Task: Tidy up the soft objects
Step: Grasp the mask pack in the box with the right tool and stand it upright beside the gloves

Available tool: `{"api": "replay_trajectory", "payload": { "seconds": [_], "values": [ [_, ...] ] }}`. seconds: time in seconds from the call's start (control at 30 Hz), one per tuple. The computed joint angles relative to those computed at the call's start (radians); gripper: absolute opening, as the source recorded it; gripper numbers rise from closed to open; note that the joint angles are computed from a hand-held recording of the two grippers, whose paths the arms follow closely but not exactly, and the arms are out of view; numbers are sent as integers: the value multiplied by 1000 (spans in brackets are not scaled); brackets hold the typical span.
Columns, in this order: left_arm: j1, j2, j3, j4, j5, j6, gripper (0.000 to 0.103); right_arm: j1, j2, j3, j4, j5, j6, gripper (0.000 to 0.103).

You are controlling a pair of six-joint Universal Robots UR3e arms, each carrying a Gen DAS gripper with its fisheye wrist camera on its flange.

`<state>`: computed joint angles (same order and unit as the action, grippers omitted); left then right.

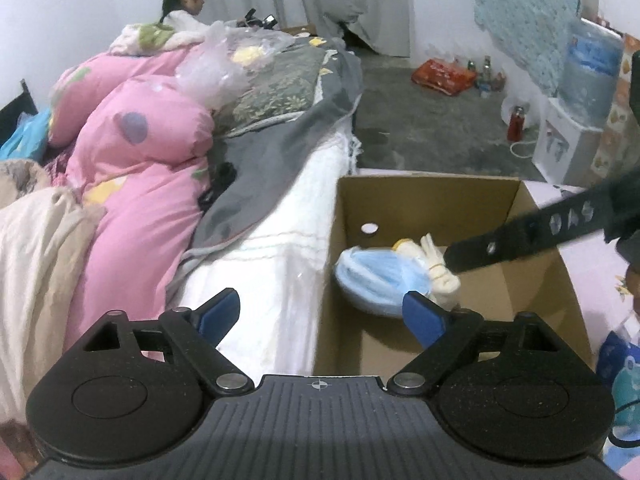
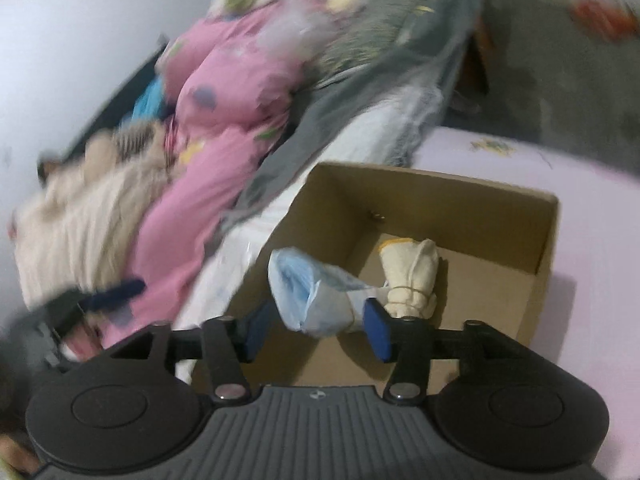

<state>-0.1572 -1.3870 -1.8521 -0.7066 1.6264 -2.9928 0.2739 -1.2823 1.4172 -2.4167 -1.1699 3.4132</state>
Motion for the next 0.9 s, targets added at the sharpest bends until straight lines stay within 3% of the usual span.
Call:
{"api": "replay_trajectory", "payload": {
  "seconds": [0.17, 0.27, 0.37, 0.5, 0.53, 0.6, 0.73, 0.9],
  "values": [
    [84, 127, -88, -58, -69, 37, 90, 131, 126, -210, 85, -181, -132, 53],
    [147, 200, -126, -112, -119, 63, 90, 164, 224, -367, 173, -208, -182, 54],
    [180, 236, -144, -140, -135, 73, 90, 186, 325, -523, 257, -222, -217, 65],
    [193, 240, -145, -146, -138, 70, 90, 213, 459, -719, 346, -275, -252, 65],
    [196, 238, -143, -147, -140, 70, 90, 213, 487, -763, 373, -277, -253, 63],
    [198, 235, -142, -147, -144, 72, 90, 211, 540, -846, 435, -279, -261, 50],
    [197, 229, -145, -142, -148, 78, 90, 192, 604, -940, 520, -260, -260, 34],
    [193, 216, -147, -134, -150, 75, 90, 155, 534, -772, 391, -199, -194, 23]
  ]
}}
